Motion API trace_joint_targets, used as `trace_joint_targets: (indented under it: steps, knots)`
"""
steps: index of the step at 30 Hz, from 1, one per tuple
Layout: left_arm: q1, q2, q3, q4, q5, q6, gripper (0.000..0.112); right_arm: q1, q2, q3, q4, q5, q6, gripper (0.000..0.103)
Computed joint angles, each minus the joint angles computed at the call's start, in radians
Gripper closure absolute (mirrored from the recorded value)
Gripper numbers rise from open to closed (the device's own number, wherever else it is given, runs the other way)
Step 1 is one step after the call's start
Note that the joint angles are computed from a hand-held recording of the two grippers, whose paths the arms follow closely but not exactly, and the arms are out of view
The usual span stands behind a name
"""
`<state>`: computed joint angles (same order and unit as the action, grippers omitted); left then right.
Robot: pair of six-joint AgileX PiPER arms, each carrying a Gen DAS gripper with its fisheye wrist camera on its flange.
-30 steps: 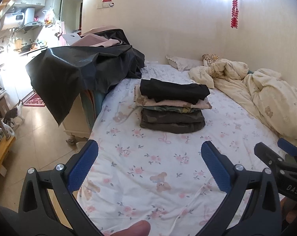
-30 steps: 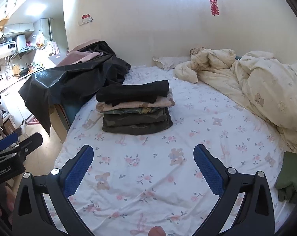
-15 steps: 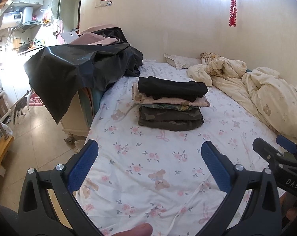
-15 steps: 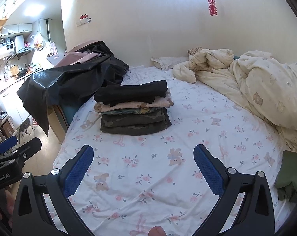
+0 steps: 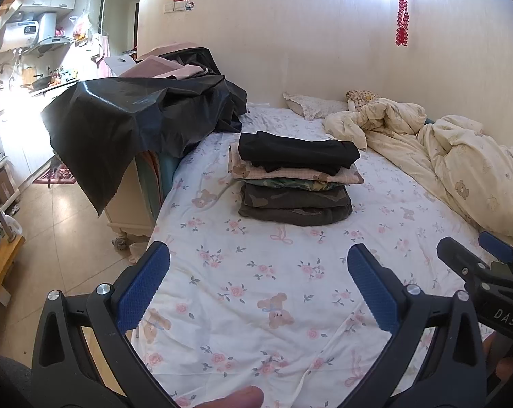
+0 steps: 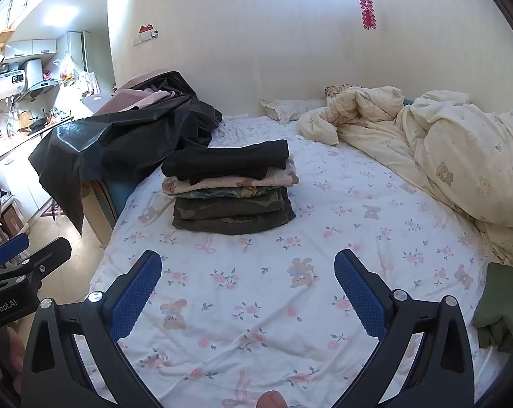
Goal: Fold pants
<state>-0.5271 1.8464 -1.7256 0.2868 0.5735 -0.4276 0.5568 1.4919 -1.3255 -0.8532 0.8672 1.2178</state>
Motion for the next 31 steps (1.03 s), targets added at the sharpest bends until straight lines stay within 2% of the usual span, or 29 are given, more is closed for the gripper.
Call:
trace_joint_targets:
  steps: [31]
  knots:
    - [0.001, -0.012, 0.03, -0.001, -0.002, -0.013, 0.009, -0.011, 0.005, -0.006, 0.012, -0.01, -0.02, 0.0]
